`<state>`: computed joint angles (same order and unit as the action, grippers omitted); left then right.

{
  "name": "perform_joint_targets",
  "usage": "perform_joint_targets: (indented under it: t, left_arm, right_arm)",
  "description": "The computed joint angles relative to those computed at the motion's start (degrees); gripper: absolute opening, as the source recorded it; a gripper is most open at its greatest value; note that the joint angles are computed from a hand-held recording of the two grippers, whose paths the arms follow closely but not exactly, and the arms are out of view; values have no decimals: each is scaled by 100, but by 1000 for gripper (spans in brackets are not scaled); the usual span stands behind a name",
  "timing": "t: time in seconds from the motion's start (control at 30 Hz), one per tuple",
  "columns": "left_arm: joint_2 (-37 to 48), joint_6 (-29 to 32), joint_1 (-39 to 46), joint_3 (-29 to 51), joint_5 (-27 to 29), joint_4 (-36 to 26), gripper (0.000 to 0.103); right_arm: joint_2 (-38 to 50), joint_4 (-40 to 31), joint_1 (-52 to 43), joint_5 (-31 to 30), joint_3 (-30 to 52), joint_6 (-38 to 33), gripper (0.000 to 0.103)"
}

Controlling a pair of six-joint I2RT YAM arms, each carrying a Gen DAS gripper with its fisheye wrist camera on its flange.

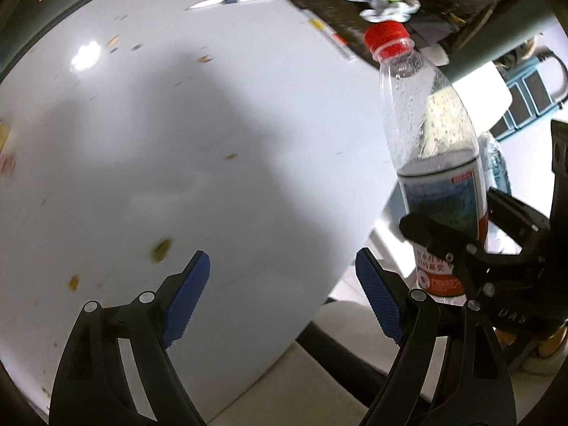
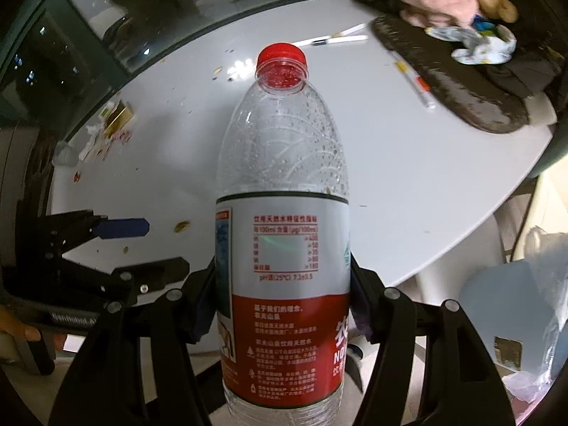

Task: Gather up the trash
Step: 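Carry the bottle in the right gripper over to the blue bin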

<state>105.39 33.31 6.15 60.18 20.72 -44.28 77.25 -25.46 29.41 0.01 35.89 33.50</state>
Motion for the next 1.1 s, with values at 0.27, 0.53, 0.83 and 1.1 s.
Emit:
perform_joint_targets:
  t: [0.27, 0.53, 0.83, 1.1]
  left_arm:
    - [-245, -1143, -1809, -91, 170, 303, 81]
    - [-30, -1807, -3326, 300, 69, 476, 81]
    - [524, -1977, -4590, 1286, -31, 239, 81]
    - [1251, -2340, -5583, 2366, -65, 90, 81]
  right_arm:
    - [-1652, -868, -1709, -270, -713, -947, 59]
    - [-2934, -1768, -3733, -679, -973, -2080, 59]
    - [-3783, -2563, -6316, -1368, -1096, -3466, 59]
    - [-3191, -2932, -9432, -2242, -756, -5795, 59]
